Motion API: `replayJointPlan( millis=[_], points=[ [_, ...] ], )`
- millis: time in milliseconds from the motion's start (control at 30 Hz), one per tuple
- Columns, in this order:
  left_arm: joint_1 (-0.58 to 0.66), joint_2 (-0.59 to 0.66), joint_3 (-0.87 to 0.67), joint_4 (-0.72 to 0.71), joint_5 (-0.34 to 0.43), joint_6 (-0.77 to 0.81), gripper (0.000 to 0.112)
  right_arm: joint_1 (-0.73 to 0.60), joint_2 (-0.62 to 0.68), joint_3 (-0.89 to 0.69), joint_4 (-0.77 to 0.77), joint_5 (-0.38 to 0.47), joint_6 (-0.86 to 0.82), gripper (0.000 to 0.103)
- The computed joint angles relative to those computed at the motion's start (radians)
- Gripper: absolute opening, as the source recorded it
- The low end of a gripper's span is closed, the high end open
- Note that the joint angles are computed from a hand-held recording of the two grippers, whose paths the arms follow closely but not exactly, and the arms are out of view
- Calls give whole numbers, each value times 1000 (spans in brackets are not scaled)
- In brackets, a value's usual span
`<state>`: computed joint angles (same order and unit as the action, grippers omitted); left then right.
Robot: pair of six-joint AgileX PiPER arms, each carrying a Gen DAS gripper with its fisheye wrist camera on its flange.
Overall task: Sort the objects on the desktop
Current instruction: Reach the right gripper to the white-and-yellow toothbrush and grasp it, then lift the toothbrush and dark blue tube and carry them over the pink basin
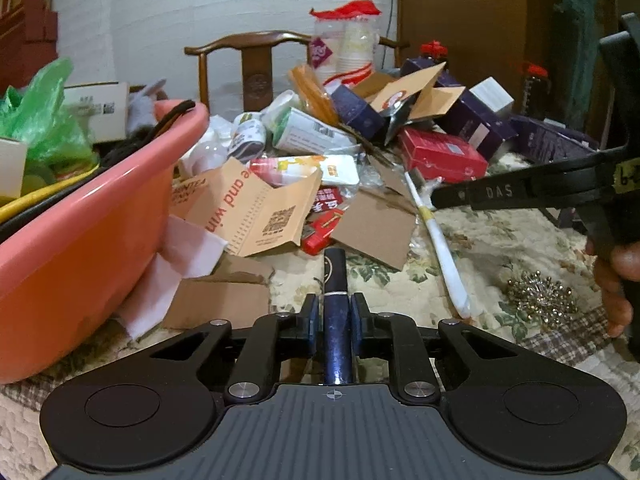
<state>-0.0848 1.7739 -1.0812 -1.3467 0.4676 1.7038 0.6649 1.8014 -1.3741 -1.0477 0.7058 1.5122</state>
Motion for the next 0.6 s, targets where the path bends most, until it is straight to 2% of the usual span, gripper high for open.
replayJointPlan(
  millis=[67,100,133,167,200,233,300,333,367,467,500,533,567,600],
  points=[
    [-5,-2,-5,33,-9,-37,19,-4,-6,-7,52,6,-7,5],
    [-8,-5,-5,45,-13,-38,22,1,-8,-5,44,15,9,16],
    [-11,-8,-3,52,-15,-36,29,9,-3,-11,40,33,21,35],
    [-13,-10,-1,55,-19,-34,30,12,1,-17,40,39,34,48],
    [-16,-13,3,54,-25,-25,30,14,1,-16,42,32,42,68],
    [-19,-14,5,49,-33,-14,33,19,13,-31,44,38,32,69],
    [-22,-12,6,40,-46,-5,40,49,75,-118,64,142,-53,69],
    [-25,-11,6,34,-61,2,49,54,106,-163,94,179,-114,69],
    [-27,-11,9,14,-76,22,56,58,132,-190,108,199,-141,69],
    [-1,4,-3,1,-41,30,58,65,135,-169,63,197,-96,71],
    [6,10,-12,16,-24,11,58,56,118,-141,65,165,-74,64],
    [10,13,-17,25,-16,6,58,46,91,-101,70,123,-47,44],
    [8,14,-21,32,-16,2,58,45,78,-77,56,120,-32,35],
    [6,15,-22,34,-17,3,56,50,72,-67,47,135,-33,19]
  ],
)
